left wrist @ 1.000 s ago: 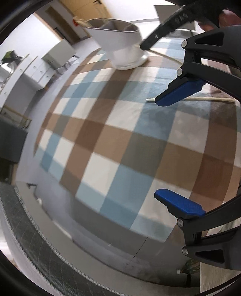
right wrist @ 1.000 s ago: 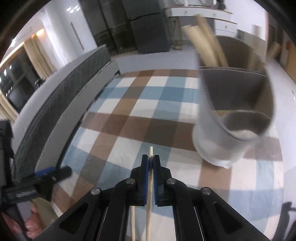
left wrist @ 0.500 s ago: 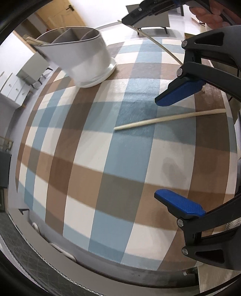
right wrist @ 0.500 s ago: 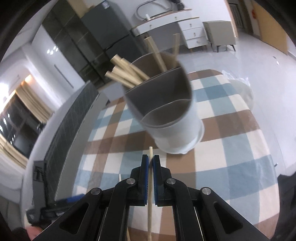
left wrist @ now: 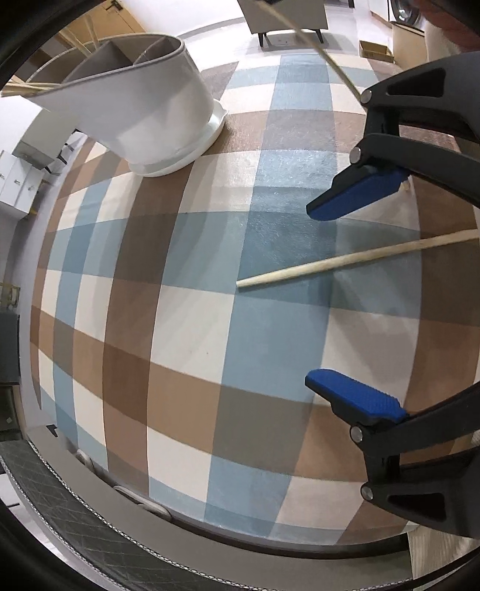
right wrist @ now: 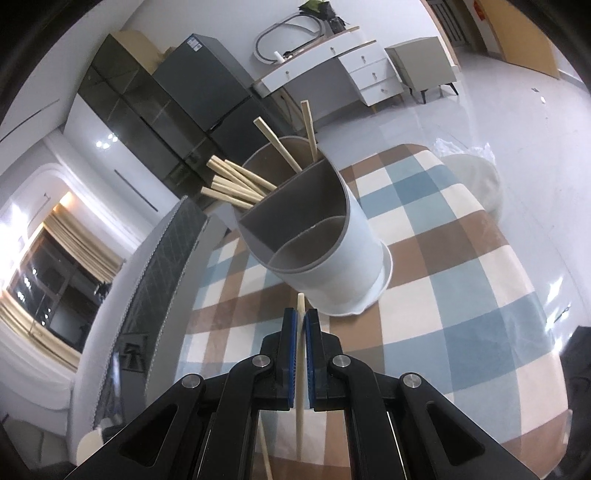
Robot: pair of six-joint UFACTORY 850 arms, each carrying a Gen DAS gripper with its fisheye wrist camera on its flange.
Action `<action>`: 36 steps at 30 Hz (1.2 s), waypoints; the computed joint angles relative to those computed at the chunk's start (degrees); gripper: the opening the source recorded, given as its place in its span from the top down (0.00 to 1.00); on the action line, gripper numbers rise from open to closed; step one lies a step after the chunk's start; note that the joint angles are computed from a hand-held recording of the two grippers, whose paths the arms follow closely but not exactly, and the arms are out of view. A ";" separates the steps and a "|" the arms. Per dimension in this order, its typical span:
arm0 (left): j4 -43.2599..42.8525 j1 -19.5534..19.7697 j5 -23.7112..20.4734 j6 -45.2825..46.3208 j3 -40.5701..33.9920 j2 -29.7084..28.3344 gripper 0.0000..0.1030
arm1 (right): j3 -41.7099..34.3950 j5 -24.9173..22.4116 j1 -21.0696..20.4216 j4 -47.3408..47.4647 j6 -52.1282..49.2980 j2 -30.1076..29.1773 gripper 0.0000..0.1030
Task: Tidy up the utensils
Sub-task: 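Lift both held chopsticks and raise them above the grey holder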
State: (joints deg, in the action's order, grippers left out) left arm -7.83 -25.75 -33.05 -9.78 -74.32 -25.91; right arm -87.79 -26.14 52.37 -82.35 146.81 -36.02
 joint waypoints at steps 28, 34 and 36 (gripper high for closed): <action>4.31 -2.09 2.46 -9.10 0.20 3.75 0.99 | 1.60 -3.00 1.17 -1.69 -1.41 1.83 0.96; -5.50 -2.20 9.85 1.60 4.85 9.49 0.99 | 0.61 -5.36 2.18 1.50 -6.26 1.42 0.96; -7.82 -2.10 10.81 4.99 5.92 11.03 0.99 | 0.57 -6.50 2.62 1.56 -6.55 1.50 0.96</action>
